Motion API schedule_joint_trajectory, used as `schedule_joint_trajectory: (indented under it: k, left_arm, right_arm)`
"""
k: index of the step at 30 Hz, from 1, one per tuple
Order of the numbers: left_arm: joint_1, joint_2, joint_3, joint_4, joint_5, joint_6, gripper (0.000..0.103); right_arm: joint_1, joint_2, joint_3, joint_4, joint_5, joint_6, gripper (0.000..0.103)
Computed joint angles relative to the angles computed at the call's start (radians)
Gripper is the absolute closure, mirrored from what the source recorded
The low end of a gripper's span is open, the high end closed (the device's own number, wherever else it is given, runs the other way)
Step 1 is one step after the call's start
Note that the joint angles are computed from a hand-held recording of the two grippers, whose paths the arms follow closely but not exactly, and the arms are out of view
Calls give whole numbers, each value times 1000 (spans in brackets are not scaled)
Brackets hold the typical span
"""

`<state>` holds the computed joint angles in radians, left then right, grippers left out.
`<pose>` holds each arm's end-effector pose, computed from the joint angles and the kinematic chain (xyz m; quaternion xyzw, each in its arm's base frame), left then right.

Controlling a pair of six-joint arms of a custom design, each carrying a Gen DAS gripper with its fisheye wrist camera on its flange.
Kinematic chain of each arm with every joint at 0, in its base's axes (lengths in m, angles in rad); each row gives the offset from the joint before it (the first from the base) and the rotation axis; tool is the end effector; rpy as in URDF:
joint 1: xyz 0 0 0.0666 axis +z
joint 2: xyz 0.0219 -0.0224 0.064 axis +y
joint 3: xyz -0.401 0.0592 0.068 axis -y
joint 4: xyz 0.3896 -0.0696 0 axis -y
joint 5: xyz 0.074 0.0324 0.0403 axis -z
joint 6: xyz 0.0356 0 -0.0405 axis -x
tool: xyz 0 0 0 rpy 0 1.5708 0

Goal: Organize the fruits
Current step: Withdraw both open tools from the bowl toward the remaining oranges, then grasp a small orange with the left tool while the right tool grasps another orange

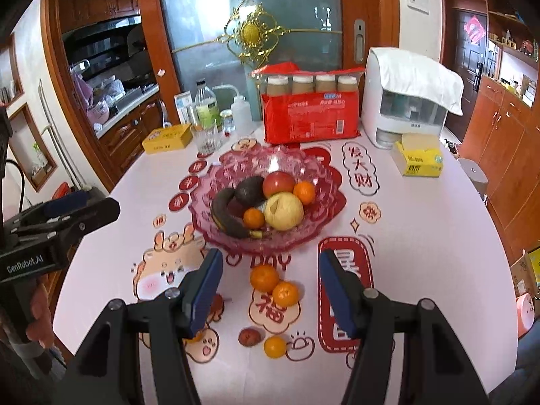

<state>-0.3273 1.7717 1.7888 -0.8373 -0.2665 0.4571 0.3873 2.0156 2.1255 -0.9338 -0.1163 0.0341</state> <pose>0.6012 -0.1946 0.4373 -0.1084 0.9171 -0.0246 0.3830 0.6627 0.2743 0.4257 -0.2151 0.9045 0.1173 0.3490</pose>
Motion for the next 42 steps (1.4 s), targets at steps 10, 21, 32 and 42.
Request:
schedule_joint_trajectory:
  k: [10, 21, 32, 42]
  left_arm:
    - [-22, 39, -62, -45, 44, 40, 11]
    - [-31, 107, -103, -79, 110, 109, 11]
    - [-36, 150, -134, -79, 146, 152, 12]
    - [-43, 155, -159, -54, 137, 183, 18]
  right_arm:
    - [-15, -21, -127, 1, 7, -10, 43]
    - [-25, 15, -194, -15, 19, 12, 43]
    - [-23, 70, -177, -71, -12, 27, 43]
    - [-20, 105, -148, -98, -28, 55, 43]
